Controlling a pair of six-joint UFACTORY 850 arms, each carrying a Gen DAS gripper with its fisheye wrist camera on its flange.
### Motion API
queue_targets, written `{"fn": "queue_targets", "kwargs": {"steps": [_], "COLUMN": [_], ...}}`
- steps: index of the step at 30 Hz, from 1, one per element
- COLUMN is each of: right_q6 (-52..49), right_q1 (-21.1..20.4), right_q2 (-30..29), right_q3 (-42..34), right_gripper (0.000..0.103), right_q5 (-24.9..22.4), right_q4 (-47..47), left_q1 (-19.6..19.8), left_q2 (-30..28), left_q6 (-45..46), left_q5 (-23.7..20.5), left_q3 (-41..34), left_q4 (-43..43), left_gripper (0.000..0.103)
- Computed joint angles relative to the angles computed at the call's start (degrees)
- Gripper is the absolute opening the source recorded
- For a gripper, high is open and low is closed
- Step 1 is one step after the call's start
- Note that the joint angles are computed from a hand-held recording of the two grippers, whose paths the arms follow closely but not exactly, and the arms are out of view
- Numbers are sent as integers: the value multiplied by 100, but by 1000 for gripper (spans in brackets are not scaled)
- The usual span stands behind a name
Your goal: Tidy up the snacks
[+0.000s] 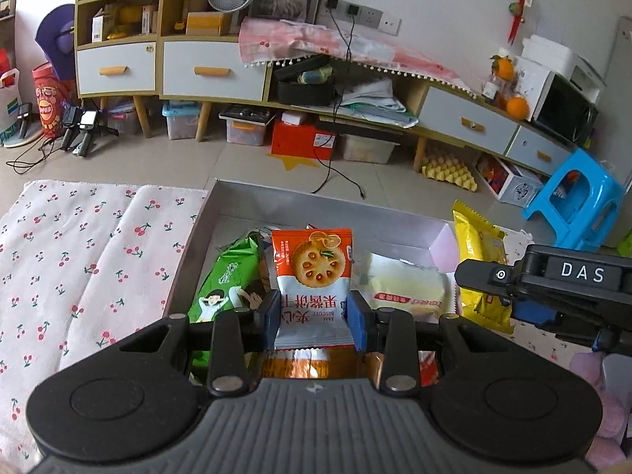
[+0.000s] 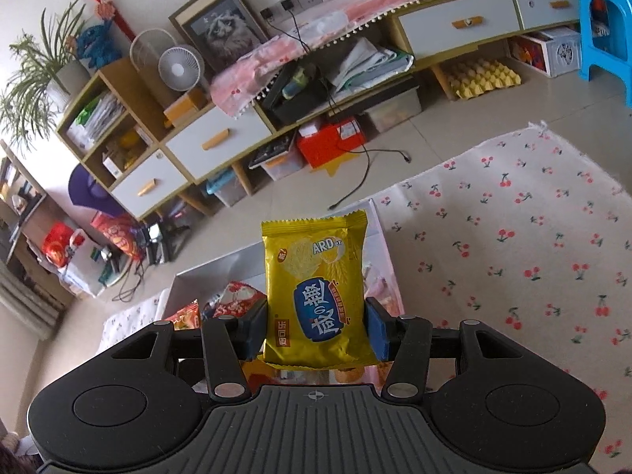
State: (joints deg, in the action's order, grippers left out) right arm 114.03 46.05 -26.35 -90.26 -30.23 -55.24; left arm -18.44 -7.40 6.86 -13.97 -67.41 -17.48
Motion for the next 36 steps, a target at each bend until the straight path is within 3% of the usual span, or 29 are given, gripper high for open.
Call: {"fn": "queue_targets", "kwargs": {"steps": [5,12,15,24,28,36], "right_q6": [377,662,385,-320,-455,-1837], "right_q1": [-26,-56,-20,104,184,497], "right_q2": [-71,45,100,446,709,864], "right_q3": [29,173,156,338,561,384], "right_gripper": [52,69,70,77,82,82], "right_q5": [174,306,193,-127,-204,-1012], "right_q4": [-176,-203,-112,357,535,1341], "left_q1": [21,18,21,-10,-18,-132], "left_q2": [18,64,118,394,633,905], "left_q6": [585,639,541,-802,-1062,-1772], "left_q5": [117,84,72,-543,-680,-1168], "left_q3": [43,76,96,138,294,366], "left_q4": [-507,-460,-290,1023,1457,2001], "left_gripper": [34,53,62,85,91,97]}}
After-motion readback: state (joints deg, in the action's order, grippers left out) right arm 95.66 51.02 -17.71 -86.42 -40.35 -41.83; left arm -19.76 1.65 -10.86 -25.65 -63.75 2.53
